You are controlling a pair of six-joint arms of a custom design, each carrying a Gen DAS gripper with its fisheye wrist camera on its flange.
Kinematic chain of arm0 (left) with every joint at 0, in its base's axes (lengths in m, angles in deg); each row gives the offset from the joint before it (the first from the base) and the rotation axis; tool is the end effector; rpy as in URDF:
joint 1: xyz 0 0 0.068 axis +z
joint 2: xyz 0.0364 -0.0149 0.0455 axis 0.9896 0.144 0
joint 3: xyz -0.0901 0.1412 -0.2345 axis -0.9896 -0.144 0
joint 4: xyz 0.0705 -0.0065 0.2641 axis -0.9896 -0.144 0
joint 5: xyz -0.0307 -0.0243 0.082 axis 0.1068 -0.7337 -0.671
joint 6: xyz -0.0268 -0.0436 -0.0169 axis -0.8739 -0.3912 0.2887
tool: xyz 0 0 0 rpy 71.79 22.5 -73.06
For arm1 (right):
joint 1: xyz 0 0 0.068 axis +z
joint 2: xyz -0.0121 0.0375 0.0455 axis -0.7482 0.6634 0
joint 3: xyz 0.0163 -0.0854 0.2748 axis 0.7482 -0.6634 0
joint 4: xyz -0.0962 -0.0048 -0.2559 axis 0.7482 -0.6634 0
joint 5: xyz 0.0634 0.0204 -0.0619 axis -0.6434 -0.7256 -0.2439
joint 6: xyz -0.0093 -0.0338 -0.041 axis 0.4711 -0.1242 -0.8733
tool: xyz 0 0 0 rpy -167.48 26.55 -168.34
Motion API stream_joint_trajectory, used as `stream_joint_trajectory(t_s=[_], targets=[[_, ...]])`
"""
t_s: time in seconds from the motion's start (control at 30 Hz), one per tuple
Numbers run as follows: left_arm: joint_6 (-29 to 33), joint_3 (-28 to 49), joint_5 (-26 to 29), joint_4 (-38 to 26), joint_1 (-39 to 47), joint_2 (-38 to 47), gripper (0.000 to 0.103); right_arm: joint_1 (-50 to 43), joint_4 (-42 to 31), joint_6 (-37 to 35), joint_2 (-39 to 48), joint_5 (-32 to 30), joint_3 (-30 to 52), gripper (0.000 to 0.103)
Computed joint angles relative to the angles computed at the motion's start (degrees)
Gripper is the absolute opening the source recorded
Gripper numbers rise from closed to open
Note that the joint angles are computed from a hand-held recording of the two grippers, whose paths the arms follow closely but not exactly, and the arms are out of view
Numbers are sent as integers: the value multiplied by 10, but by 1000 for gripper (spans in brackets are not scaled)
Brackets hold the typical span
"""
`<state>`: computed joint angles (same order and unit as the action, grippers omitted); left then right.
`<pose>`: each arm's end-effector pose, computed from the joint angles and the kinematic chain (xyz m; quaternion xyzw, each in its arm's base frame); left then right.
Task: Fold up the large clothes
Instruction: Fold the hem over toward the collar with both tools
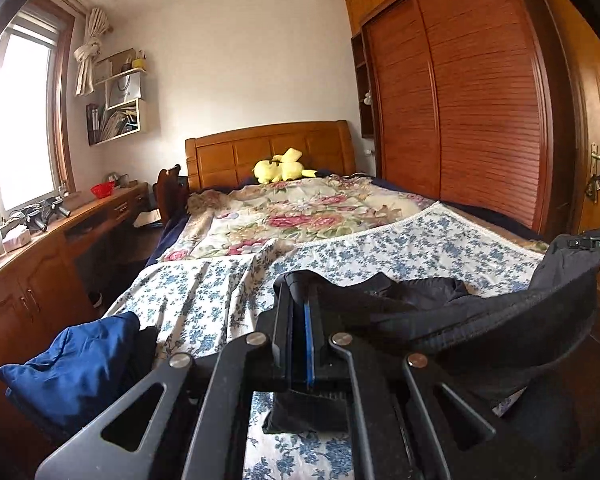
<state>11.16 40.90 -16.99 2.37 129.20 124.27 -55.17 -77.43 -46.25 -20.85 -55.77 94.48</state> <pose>0.1942 0.1713 0.3328 0.0931 0.8165 -0.0101 0.5697 0.2160 -0.0076 0.3354 -0.1363 0.8648 0.1695 0.4526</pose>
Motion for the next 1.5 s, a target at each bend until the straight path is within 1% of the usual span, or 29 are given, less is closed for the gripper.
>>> stream_joint_trajectory(t_s=[0.1,0.17,0.27,0.3,0.4,0.47,0.5,0.57,0.63,0.67,0.7,0.8,0.87,0.9,0.97,1.07,1.17,1.2,1.23,1.27,1.3,1.33,1.4,1.47,1.5], targets=[[-8,-18,-41,39,-26,9,3,16,32,-2,11,16,-14,4],[-18,-30,-57,71,-43,23,3,33,62,0,31,34,-24,4],[-34,-28,-98,113,-78,75,3,51,124,-1,90,51,-35,4],[-44,-23,-123,135,-97,104,3,58,149,-2,121,58,-35,4],[-70,2,-170,168,-134,167,3,70,208,5,215,76,-14,4],[-87,30,-199,188,-157,214,3,74,235,11,274,83,10,4],[-93,47,-212,193,-168,236,3,77,244,14,316,89,37,4],[-103,81,-234,203,-184,280,3,83,249,13,365,103,77,4],[-115,118,-250,206,-199,318,3,90,249,10,428,126,140,4],[-121,148,-253,199,-209,346,3,90,247,10,454,134,169,4],[-126,172,-258,193,-217,367,3,91,247,12,474,139,193,4],[-138,219,-289,204,-239,419,3,91,234,22,550,152,287,4],[-154,252,-288,197,-245,452,4,93,224,29,599,163,346,4],[-163,263,-286,197,-247,467,5,92,219,33,615,162,363,4],[-173,275,-287,194,-248,483,6,93,197,38,656,168,410,4],[-164,267,-281,197,-253,485,7,104,194,27,679,191,425,4],[-159,239,-268,219,-251,471,11,110,190,21,689,209,429,4],[-161,228,-260,228,-248,465,14,110,186,22,690,213,431,4],[-158,228,-252,226,-246,464,20,110,182,25,689,214,432,5],[-152,228,-245,220,-244,462,24,110,174,29,687,218,434,5],[-148,231,-238,213,-241,463,31,112,169,30,685,223,435,5],[-144,233,-231,208,-240,464,34,113,168,29,679,226,430,8],[-138,234,-222,203,-237,468,36,118,171,26,667,241,420,12],[-132,233,-216,199,-233,470,38,123,168,24,661,256,416,14],[-127,231,-212,194,-231,471,38,124,159,30,660,258,419,18]])
